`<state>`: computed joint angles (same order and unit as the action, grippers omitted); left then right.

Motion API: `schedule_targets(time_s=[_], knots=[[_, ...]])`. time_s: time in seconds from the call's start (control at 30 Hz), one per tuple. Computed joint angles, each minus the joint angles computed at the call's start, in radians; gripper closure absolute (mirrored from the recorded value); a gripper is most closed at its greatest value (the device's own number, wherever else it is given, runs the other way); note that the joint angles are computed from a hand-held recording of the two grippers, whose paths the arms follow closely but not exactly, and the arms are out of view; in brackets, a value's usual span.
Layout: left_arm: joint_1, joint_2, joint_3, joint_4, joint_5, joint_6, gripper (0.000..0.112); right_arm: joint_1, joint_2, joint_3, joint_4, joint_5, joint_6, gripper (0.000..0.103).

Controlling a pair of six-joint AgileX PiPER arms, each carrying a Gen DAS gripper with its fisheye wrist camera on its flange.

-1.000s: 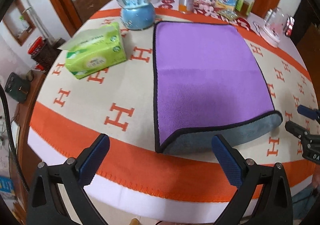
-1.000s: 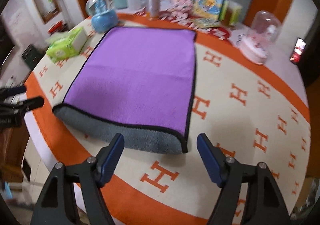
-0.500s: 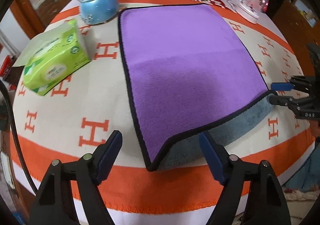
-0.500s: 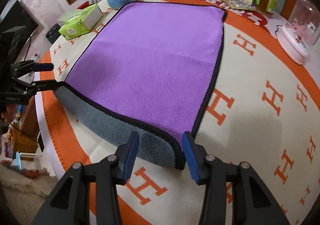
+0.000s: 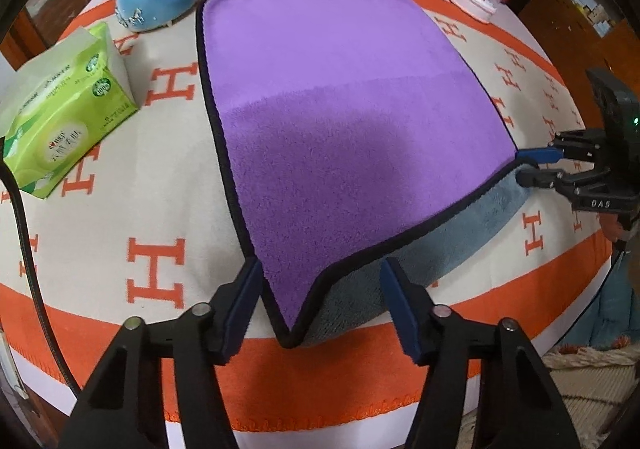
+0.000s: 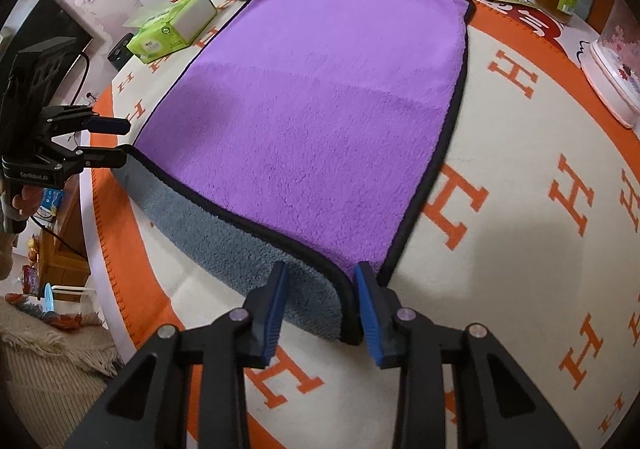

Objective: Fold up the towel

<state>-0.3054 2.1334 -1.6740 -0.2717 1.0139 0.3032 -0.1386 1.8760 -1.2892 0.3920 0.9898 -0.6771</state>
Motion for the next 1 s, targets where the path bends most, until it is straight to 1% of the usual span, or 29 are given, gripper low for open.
schedule_targets(time_s=[0.07,0.13,0.17,0.3,0.33,0.37,0.47,0.6,0.73,0.9,1.0], knots=[[0.001,0.011,-0.009,-0.002,0.017,0.005,0.064,-0.003,0.001,-0.001,0.003,0.003,-0.004,0.075],[0.001,0.022,-0.019,0.0,0.03,0.004,0.068,-0.006,0.001,-0.001,0.002,0.004,-0.008,0.079],[0.001,0.025,-0.021,-0.006,0.037,0.006,0.072,-0.008,0.001,-0.001,0.003,0.007,-0.01,0.08],[-0.011,0.03,-0.024,-0.009,0.045,0.012,0.08,-0.013,-0.004,0.004,0.006,0.008,-0.017,0.084],[-0.018,0.033,-0.026,0.005,0.047,0.004,0.086,-0.013,-0.006,0.007,0.003,0.006,-0.017,0.086],[-0.023,0.035,-0.028,0.016,0.052,-0.003,0.095,-0.011,-0.008,0.009,0.0,0.005,-0.016,0.088],[-0.039,0.031,-0.022,0.05,0.054,-0.031,0.104,-0.006,-0.02,0.02,-0.012,-0.004,-0.011,0.093],[-0.077,0.001,0.018,0.109,0.017,-0.093,0.106,0.016,-0.055,0.05,-0.05,-0.043,0.026,0.097],[-0.107,-0.03,0.033,0.184,0.002,-0.175,0.107,0.056,-0.11,0.092,-0.109,-0.1,0.088,0.098],[-0.147,-0.077,0.046,0.275,-0.041,-0.285,0.107,0.1,-0.171,0.116,-0.195,-0.157,0.19,0.098],[-0.161,-0.092,0.025,0.32,-0.042,-0.355,0.107,0.13,-0.196,0.107,-0.256,-0.186,0.275,0.098]])
